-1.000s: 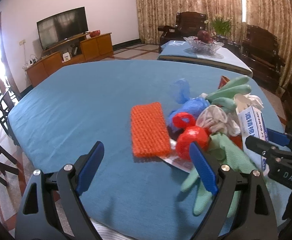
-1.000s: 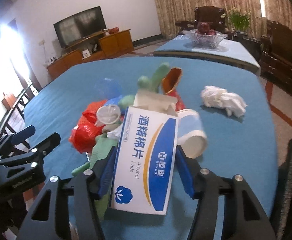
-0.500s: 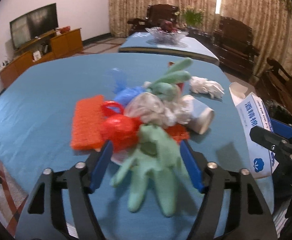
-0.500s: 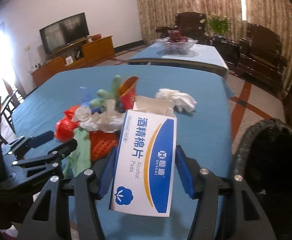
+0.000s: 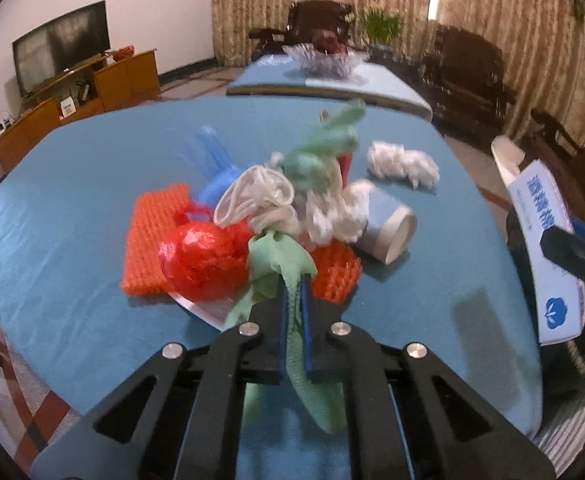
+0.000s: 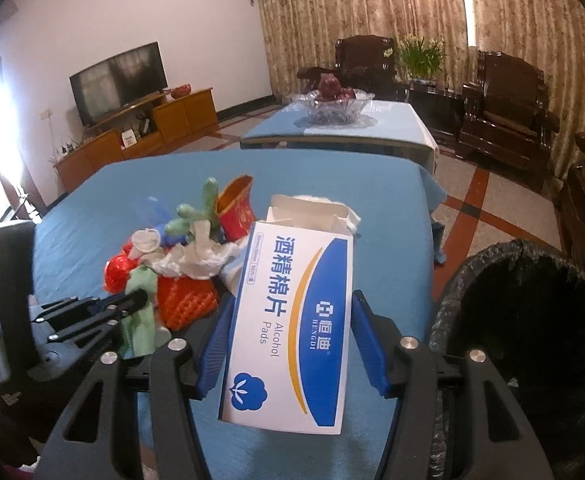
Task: Collect trash
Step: 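Carry the box and glove over the bin and open both grippers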
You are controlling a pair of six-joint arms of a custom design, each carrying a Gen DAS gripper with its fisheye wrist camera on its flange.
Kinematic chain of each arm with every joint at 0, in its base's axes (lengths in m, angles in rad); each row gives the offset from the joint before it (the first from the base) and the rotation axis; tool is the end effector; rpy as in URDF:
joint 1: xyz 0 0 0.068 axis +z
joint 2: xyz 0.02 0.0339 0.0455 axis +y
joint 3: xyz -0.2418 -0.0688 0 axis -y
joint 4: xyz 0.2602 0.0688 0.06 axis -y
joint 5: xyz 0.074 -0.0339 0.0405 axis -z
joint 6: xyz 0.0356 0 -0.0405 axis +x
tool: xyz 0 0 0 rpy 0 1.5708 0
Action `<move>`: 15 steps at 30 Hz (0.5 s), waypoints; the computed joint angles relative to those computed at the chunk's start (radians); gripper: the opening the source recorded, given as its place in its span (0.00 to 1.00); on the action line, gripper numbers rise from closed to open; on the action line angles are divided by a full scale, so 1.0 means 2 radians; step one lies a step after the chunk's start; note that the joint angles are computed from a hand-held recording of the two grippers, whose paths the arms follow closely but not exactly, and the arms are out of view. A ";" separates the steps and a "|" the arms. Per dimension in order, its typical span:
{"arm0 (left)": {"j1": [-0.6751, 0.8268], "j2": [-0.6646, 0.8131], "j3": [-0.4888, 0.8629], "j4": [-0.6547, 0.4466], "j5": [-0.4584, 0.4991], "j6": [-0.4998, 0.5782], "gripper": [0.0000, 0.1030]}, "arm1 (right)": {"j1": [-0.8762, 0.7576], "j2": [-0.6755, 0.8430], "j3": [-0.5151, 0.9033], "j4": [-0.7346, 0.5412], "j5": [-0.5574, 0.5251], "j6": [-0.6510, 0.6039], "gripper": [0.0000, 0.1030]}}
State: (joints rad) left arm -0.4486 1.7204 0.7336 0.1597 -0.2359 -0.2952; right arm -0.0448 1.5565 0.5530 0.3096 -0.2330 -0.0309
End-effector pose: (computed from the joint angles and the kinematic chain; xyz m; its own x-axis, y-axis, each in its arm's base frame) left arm 0.2947 -0.1326 0.0887 -0.7157 0.0305 -0.6978 0.0741 0.9967 -0.0324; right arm 0.2906 -0.0048 0.0986 -0.6345 -0.0016 -0.7730 -0.1534 0.9804 0.1238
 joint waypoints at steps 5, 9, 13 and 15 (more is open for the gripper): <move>0.006 -0.080 -0.028 -0.001 0.013 0.010 0.05 | -0.003 -0.038 -0.007 -0.005 -0.009 0.004 0.55; -0.013 -0.112 -0.020 -0.008 0.011 0.018 0.05 | -0.011 -0.065 -0.011 -0.010 -0.014 0.005 0.55; -0.063 -0.139 -0.009 -0.014 -0.028 0.028 0.04 | -0.041 -0.107 -0.022 -0.027 -0.025 -0.003 0.55; -0.089 -0.139 0.002 -0.017 -0.051 0.031 0.05 | -0.059 -0.124 -0.024 -0.036 -0.029 -0.009 0.55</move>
State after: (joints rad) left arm -0.6273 1.4433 0.7370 0.1265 -0.3375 -0.2323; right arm -0.1632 1.3084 0.5040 0.2376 -0.2917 -0.0480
